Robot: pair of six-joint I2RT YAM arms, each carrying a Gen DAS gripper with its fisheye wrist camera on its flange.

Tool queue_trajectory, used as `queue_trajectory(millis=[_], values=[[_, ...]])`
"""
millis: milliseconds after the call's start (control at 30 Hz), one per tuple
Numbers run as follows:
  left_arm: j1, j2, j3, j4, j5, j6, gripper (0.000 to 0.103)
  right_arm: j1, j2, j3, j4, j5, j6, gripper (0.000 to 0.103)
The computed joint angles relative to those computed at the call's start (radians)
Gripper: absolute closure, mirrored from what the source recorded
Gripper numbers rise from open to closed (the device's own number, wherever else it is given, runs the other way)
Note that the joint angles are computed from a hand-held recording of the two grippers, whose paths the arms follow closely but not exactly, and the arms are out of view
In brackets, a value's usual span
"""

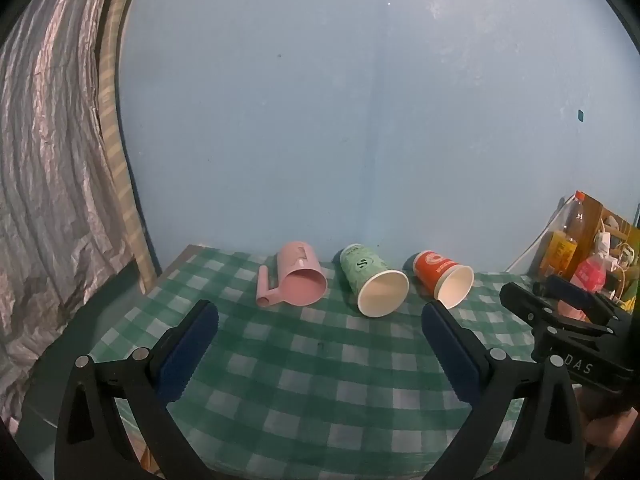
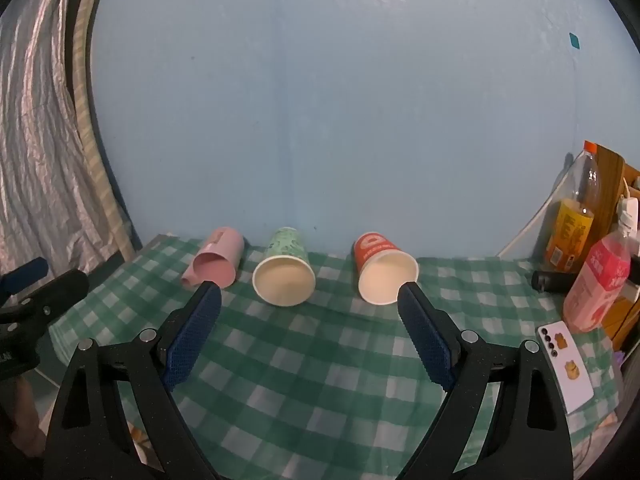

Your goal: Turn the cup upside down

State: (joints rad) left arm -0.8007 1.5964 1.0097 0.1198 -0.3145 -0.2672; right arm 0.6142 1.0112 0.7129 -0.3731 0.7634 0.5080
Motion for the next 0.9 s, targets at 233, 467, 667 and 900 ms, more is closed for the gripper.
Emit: queue_trajectory(millis=[233,467,667,900], values=[[-0.006,-0.003,-0.008,0.012,-0.004,-0.010,0.000,0.002,0.002,0.006,-0.006,0.000,0.006,0.014],[-0.001,0.001,-0.002,0.005,0.004,-0.006,0.000,0.002,0.011,0.002,0.006,-0.002,0.007,0.014],[-0.002,0.008,0.007,-0.001,0.004,-0.005,0.000,0.002,0.015,0.002,0.009,-0.002,0.011,0.014],[-0.006,0.004,0.010,-0.009,0.007,-0.005,0.000,0.008,0.017,-0.003,0.010,0.002,0.018,0.014]])
